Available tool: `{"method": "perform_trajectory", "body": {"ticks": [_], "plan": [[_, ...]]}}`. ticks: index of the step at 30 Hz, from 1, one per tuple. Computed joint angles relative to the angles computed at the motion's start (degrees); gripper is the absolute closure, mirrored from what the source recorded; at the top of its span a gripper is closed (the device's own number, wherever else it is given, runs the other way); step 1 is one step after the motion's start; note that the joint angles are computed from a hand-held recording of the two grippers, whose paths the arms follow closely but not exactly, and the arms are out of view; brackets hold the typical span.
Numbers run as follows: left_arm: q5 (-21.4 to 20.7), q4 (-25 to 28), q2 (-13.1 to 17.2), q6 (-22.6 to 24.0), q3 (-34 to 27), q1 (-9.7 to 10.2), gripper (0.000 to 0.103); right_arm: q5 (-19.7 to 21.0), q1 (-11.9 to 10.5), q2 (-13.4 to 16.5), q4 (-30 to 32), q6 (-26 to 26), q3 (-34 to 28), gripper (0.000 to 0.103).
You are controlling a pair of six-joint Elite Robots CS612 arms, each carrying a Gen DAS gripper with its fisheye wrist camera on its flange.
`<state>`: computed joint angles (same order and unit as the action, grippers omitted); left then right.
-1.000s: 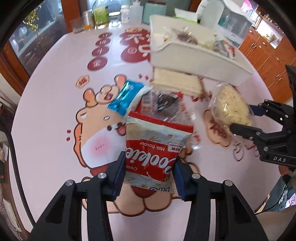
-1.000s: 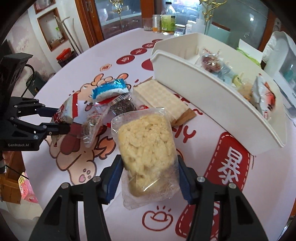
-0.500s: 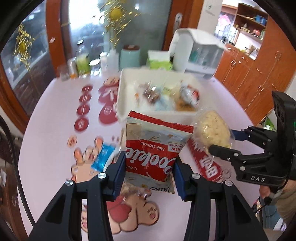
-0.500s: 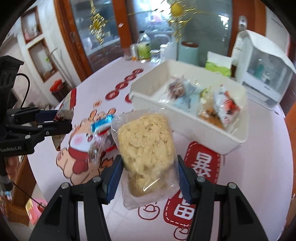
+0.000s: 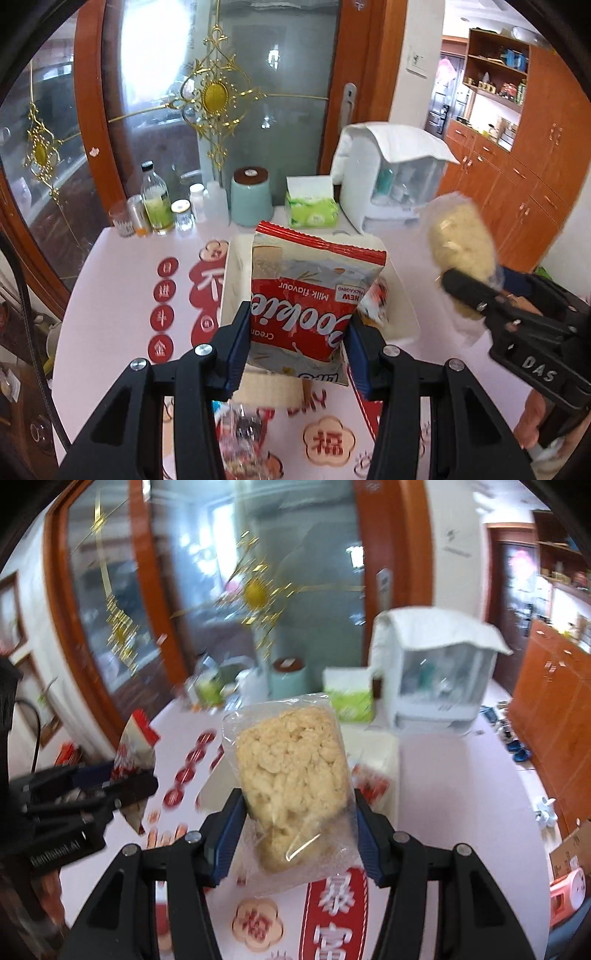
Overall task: Organize snacks
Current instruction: 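Lift both bags over the white tray and release them inside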
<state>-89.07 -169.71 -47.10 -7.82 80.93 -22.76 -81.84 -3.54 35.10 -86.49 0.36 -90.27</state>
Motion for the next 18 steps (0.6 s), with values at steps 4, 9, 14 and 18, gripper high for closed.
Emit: {"method": "perform_trajectory", "body": {"ticks": [4,9,14,18], "plan": [[2.9,1.9,2.4,-1.1,-4.8,-0.26,0.058,-3.2,0.3,-1.6,-6.0,3.9,3.3,0.047],[3.8,5.3,5.9,-2.9,-10.7,-0.21,0.058,-7.7,0.7,-2.7,-9.2,6.4,7.0,0.047],[3.4,10.3,9.3,-3.1,-15.8,-0.18,0.058,-8.3,0.3,-2.9,-8.2,8.8,9.6,0.047],[2.7,13.8,11.5,-3.3,-18.8,-0.05,0.058,-2.5,-1.1,-2.6,-5.1,11.1,10.6,0.047]]}}
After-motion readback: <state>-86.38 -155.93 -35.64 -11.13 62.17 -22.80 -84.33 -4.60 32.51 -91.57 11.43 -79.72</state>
